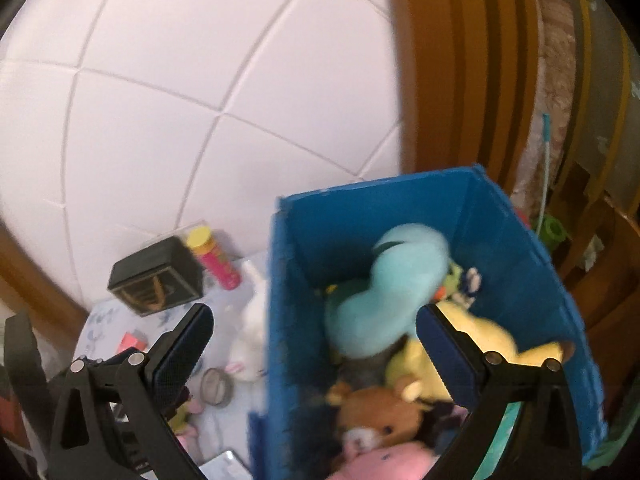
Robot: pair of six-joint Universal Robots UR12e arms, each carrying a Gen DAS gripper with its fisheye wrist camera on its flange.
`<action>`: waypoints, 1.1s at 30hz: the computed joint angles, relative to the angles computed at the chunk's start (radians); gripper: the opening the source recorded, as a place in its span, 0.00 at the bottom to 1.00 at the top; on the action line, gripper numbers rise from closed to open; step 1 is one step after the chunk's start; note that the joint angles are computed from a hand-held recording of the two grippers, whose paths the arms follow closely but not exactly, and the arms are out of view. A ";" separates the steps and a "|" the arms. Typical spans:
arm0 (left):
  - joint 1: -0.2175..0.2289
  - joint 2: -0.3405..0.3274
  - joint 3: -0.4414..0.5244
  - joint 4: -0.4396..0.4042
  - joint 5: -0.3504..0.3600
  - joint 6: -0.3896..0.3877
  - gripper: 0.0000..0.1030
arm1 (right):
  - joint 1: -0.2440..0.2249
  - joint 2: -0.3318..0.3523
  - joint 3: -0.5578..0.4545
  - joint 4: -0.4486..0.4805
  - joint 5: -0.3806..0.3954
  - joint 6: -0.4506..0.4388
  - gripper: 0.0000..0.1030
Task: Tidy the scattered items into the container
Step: 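Withdraw both tools from the crate toward the pink starfish plush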
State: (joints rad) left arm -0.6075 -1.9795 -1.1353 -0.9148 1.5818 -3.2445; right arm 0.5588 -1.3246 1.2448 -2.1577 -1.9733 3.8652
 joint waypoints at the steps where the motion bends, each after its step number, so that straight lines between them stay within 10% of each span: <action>1: 0.013 0.025 -0.040 0.011 0.004 0.001 0.74 | 0.013 0.015 -0.015 0.007 0.000 0.004 1.00; 15: 0.168 0.204 -0.341 0.033 0.029 0.011 0.74 | 0.129 0.240 -0.227 0.114 0.093 0.085 1.00; 33: 0.307 0.273 -0.510 0.034 0.113 -0.147 0.74 | 0.136 0.532 -0.540 0.175 0.332 -0.090 1.00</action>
State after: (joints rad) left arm -0.3009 -1.7069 -1.6453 -0.8804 1.6953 -3.3915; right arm 0.6947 -0.7922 0.7051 -1.9828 -1.6410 3.7752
